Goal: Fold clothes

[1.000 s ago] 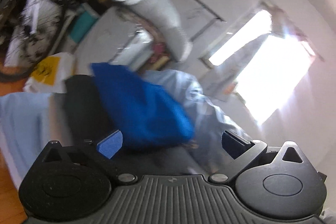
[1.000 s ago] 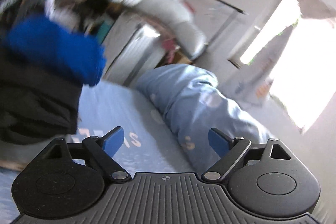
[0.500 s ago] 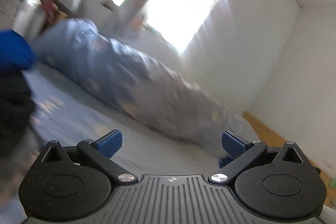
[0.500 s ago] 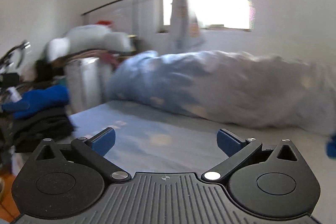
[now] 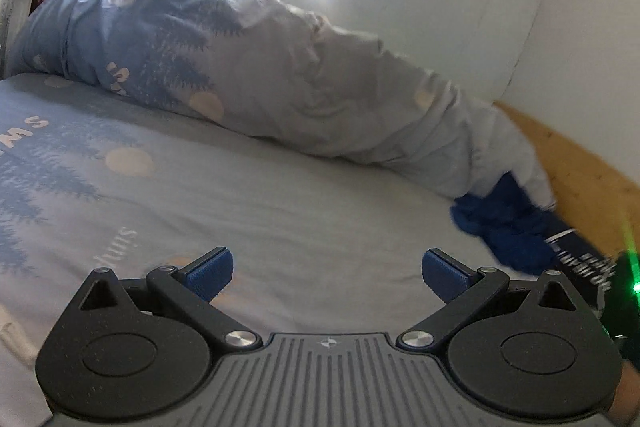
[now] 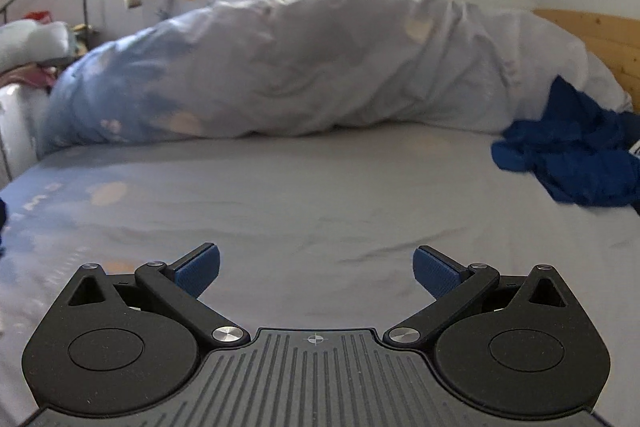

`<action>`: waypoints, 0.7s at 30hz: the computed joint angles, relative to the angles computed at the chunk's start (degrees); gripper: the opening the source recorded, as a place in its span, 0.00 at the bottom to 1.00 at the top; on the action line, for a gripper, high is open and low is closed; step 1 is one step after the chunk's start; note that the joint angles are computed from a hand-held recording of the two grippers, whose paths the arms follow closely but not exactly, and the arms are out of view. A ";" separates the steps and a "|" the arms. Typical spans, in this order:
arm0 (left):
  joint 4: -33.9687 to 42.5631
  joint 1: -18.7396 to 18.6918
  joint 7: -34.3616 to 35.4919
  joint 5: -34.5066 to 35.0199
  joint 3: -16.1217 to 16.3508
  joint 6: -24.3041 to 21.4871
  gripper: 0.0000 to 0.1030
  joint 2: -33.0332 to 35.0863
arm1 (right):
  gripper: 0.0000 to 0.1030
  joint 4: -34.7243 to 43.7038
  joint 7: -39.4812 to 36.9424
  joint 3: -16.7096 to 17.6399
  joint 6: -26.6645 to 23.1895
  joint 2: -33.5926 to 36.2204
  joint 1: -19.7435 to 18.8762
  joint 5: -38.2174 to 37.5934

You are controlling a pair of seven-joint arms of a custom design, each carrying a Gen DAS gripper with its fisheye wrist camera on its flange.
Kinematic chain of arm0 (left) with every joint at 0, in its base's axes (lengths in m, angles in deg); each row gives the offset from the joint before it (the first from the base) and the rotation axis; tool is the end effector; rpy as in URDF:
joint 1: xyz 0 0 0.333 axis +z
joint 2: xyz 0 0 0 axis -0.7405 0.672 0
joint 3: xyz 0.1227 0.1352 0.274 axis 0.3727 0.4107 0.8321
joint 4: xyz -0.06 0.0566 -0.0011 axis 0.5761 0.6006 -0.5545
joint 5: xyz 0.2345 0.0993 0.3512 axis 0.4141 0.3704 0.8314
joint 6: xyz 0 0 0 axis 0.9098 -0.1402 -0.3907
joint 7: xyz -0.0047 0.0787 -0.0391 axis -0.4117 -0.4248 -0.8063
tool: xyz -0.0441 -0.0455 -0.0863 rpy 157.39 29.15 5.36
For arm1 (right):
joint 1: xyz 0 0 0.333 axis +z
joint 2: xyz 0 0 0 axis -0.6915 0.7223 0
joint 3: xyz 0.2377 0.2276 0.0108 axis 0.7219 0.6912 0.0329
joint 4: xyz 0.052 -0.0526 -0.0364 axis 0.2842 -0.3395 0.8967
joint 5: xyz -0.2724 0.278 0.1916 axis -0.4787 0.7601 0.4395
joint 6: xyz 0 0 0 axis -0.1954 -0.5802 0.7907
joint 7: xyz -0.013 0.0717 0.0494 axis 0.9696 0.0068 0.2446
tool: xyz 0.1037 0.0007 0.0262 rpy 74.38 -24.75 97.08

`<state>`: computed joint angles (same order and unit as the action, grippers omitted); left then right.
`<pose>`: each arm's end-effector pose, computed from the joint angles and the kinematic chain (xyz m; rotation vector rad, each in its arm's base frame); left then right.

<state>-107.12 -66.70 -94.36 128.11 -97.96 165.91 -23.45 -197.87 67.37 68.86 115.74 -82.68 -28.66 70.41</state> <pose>0.5813 -0.3619 0.5036 -1.8124 1.4352 -1.2533 0.6177 0.1605 0.4861 -1.6965 1.3764 -0.7040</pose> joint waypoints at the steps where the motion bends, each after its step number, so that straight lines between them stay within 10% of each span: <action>1: 1.24 -0.41 0.75 -0.13 -0.23 -1.10 1.00 1.46 | 1.00 0.76 -0.79 0.56 0.62 1.35 -0.84 0.54; 11: 14.94 -6.92 11.23 -3.64 2.88 -8.52 1.00 16.16 | 1.00 6.23 15.88 -19.48 -1.49 11.74 14.30 -8.91; 16: 20.40 -8.16 17.62 -12.30 3.58 -10.31 1.00 21.68 | 1.00 7.19 9.78 -10.86 -0.64 13.27 6.82 -8.24; 21: 21.57 -10.12 21.14 -14.74 5.91 -11.64 1.00 22.54 | 1.00 9.91 13.32 -14.29 -2.53 15.86 9.60 -10.97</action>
<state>-85.55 -76.82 -73.22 113.37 -92.05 154.27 -0.92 -187.95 80.69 54.56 113.20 -66.82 -19.06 59.44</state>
